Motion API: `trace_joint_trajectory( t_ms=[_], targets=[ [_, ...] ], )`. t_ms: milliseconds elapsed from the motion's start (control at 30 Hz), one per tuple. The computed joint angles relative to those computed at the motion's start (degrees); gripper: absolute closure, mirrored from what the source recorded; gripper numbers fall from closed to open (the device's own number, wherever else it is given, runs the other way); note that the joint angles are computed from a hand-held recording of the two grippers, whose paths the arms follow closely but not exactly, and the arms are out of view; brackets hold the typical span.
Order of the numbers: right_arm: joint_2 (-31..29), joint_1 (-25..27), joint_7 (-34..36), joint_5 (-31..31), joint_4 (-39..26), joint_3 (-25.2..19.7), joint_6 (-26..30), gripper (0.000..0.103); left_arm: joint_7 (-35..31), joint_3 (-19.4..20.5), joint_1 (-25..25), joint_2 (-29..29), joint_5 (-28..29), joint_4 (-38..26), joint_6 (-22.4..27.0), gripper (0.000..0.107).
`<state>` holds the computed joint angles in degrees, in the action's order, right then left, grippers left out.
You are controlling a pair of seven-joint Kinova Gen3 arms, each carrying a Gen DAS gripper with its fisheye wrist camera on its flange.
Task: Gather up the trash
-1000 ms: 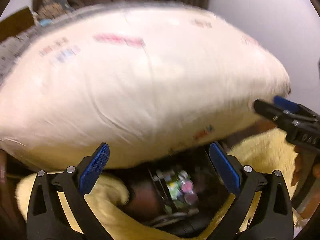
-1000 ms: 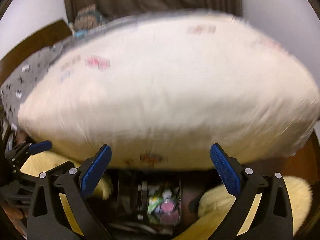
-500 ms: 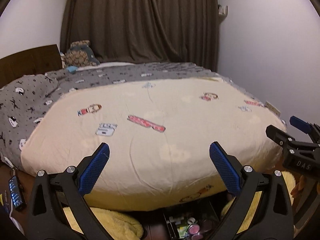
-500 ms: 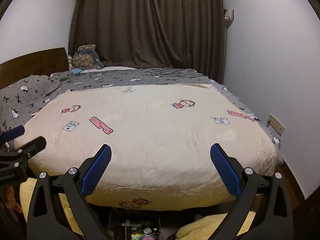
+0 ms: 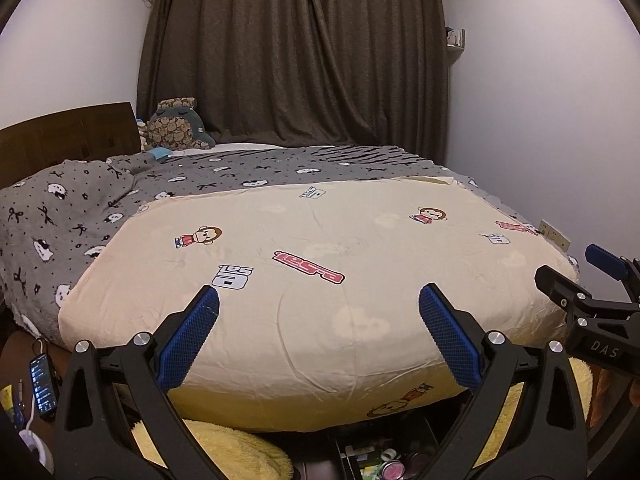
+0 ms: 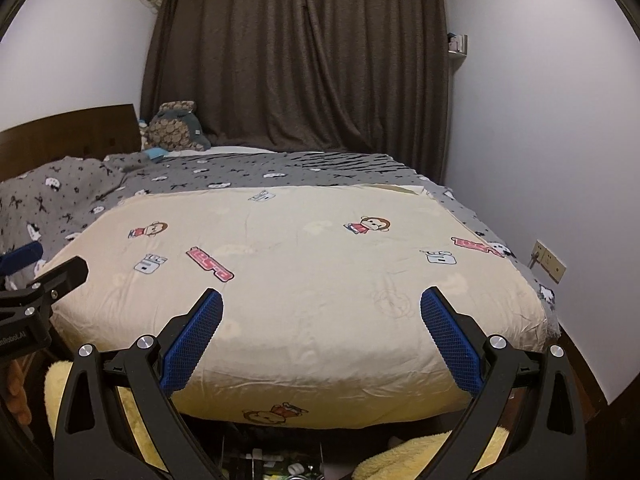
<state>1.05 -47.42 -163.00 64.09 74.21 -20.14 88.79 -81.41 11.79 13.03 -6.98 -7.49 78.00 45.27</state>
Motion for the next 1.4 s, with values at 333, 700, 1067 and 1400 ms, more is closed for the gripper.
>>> trace_joint_trajectory(
  t_ms=[333,700,1067,1400],
  targets=[
    [-0.2,-0.6,-1.8,1.8,0.9,-0.5,0.2,0.004,-0.6,-0.5,0.1,-0.3,0.9,0.6,-0.6,0.013],
    [-0.8,-0.1,-2.8,2.1,1.6,-1.1,-0.3,0.004,-1.9,-0.8,-0.1,-0.5,2.4,1.1,-1.4,0.013],
    [-0.9,0.1,-3.0,1.8,1.6,-1.2,-0.6,0.004,-3.0,-0.9,-0.2,-0.8,3.9,1.3,-1.5,0.013],
    [-0.8,0.2,-2.9,1.4,1.4,-1.1,-1.0,0.004,-3.0,-0.8,-0.2,-0.8,4.2,1.3,-1.5,0.013]
  ],
)
